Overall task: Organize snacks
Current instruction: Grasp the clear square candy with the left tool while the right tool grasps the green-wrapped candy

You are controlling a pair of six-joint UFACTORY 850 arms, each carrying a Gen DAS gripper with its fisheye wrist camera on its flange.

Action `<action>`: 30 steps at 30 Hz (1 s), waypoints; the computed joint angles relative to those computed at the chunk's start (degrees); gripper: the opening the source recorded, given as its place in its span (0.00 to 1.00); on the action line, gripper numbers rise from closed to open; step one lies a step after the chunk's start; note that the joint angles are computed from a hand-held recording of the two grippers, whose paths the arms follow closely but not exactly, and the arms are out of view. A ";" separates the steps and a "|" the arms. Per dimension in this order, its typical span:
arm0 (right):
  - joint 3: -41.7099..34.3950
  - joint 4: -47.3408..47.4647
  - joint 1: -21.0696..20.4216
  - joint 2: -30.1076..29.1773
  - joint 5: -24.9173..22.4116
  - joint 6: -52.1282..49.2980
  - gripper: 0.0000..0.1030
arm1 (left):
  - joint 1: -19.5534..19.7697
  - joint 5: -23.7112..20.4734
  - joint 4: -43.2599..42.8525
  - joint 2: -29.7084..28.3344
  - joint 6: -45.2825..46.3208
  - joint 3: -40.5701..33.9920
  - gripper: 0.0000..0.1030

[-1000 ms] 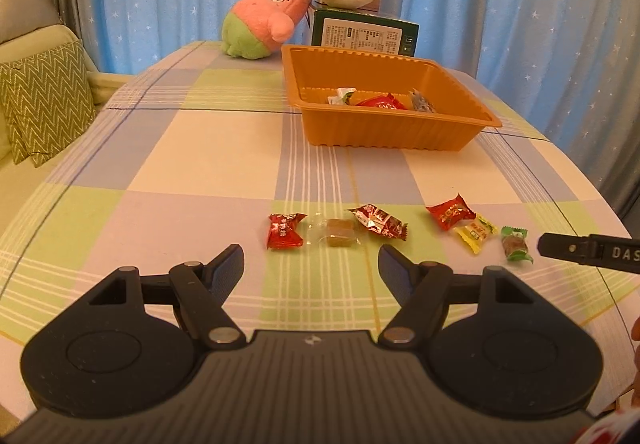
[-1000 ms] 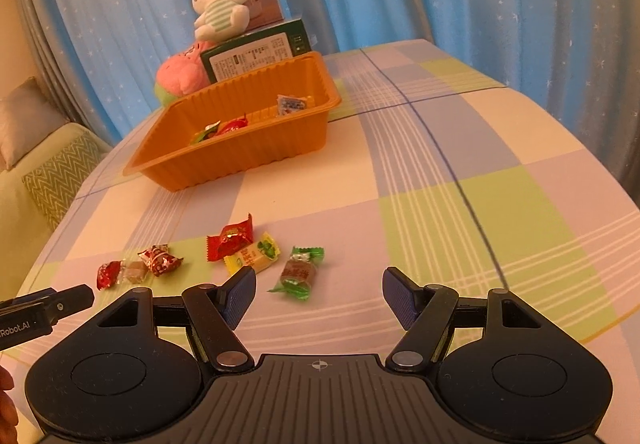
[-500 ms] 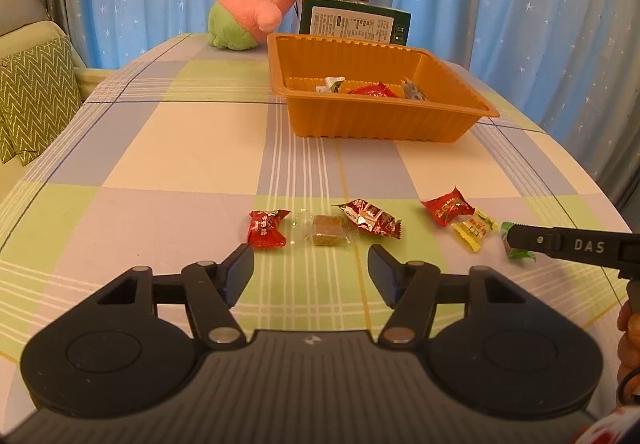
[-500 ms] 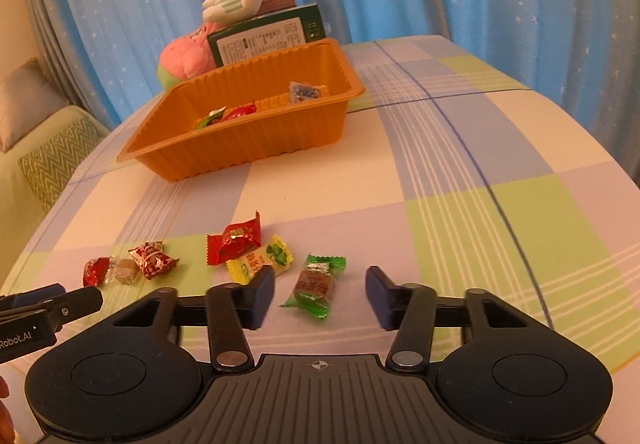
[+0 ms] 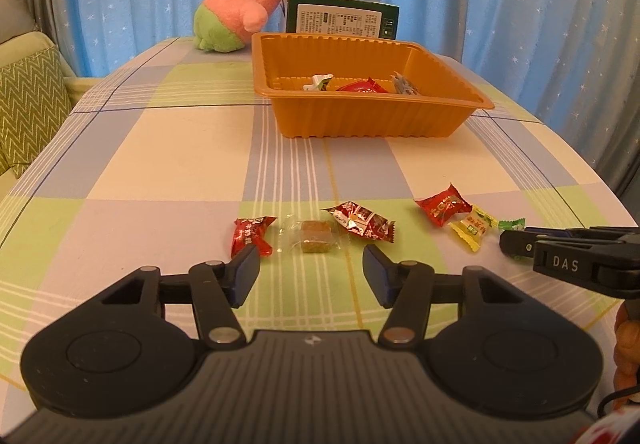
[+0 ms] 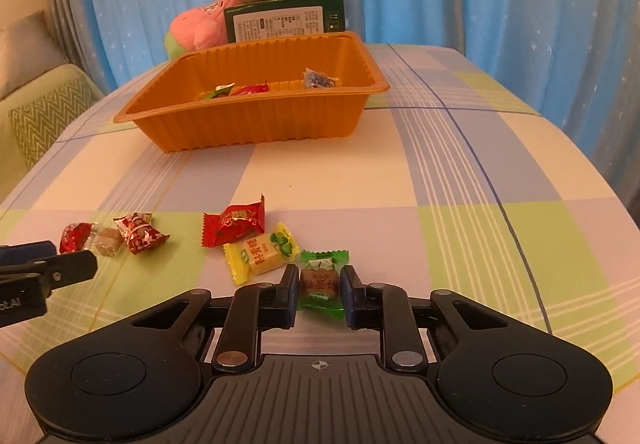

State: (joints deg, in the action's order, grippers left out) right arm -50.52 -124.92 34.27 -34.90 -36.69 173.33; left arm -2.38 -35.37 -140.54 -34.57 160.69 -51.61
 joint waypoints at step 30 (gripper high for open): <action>1.10 -2.37 -0.60 0.93 0.38 5.77 0.22 | -2.83 2.37 -5.30 -6.11 7.86 -7.29 0.56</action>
State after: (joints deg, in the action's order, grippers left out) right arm -49.42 -127.29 33.67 -33.97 -36.31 179.10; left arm -5.21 -33.00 -145.84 -40.68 168.55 -58.90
